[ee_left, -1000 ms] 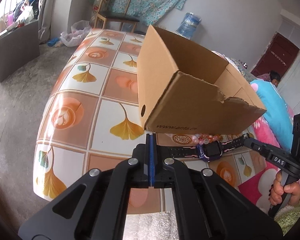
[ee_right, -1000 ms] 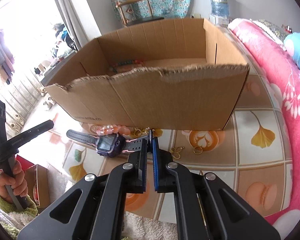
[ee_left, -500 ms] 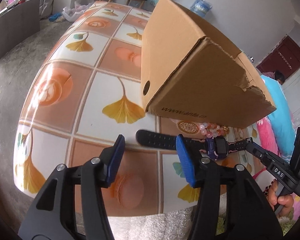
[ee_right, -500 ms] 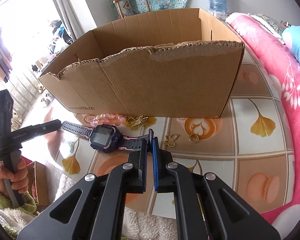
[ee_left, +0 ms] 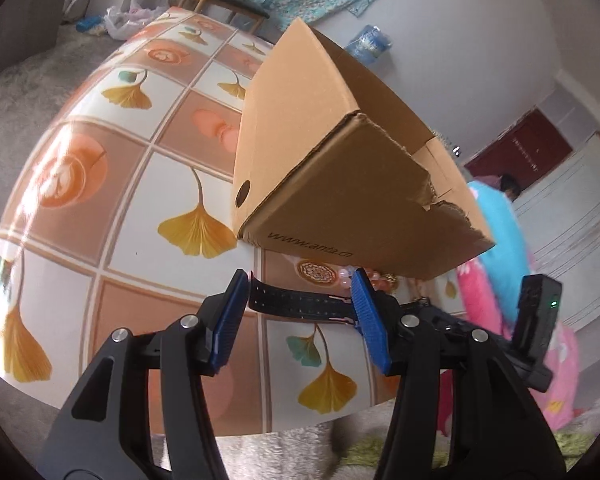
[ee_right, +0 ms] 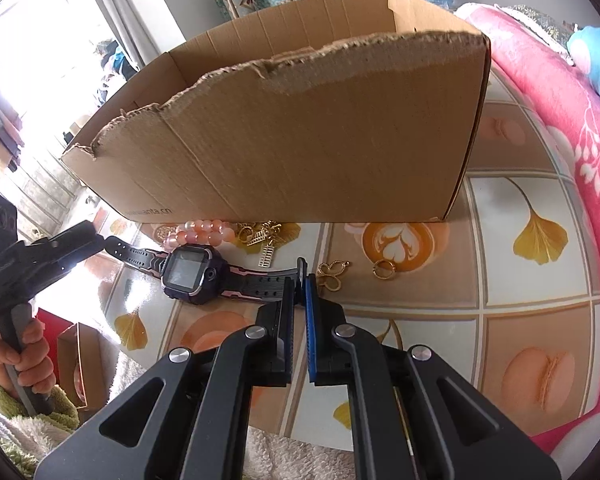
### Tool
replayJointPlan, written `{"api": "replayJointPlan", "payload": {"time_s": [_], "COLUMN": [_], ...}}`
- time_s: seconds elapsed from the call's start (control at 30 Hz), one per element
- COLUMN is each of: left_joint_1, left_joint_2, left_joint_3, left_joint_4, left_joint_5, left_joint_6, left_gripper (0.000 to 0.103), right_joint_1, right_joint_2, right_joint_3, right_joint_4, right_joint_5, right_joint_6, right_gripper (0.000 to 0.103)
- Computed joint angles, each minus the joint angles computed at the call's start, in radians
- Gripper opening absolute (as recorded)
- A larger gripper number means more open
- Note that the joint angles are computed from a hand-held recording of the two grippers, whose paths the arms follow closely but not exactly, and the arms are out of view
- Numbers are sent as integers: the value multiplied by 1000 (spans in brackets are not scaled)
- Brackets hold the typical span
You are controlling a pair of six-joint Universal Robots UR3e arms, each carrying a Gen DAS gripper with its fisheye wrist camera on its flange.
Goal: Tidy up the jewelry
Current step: 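Lift the purple smartwatch off the table toward the box with both grippers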
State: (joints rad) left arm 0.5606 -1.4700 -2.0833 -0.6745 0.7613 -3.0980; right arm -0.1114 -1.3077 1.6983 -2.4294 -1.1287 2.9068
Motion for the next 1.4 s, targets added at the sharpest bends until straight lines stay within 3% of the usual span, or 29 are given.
{"api": "replayJointPlan", "payload": {"time_s": [0.13,0.33,0.43,0.77,0.87,1.0,1.07,1.4], "left_joint_1": [78,60,49,100,68,-21,-77,-336], "left_joint_2": [9,-19,-54,-42,-33,-28,-26,-115], "left_joint_3": [-49,-36,-6,-22,4,67,91,250], "left_joint_4": [-29,-8,-38,-126,-132,-146,-138,-116], "left_joint_5": [-147,-87,-50,-180,-137,-33,43,468], "left_joint_6": [3,-12,-16,55,67,110,140,215], "left_gripper": [50,47,38,42,52,55,60,60], "right_joint_1": [0,3,13,33,36,39,41,50], "right_joint_2": [6,8,20,28,28,29,29,25], "right_joint_3": [-5,-7,-16,-30,-31,-31,-32,-21], "right_joint_4": [3,3,-6,-8,-10,-13,-14,-28], "right_joint_5": [-2,-8,-18,-44,-49,-57,-58,-68], "right_joint_6": [1,5,10,28,31,31,32,38], "right_gripper": [5,5,5,5,5,5,6,6]}}
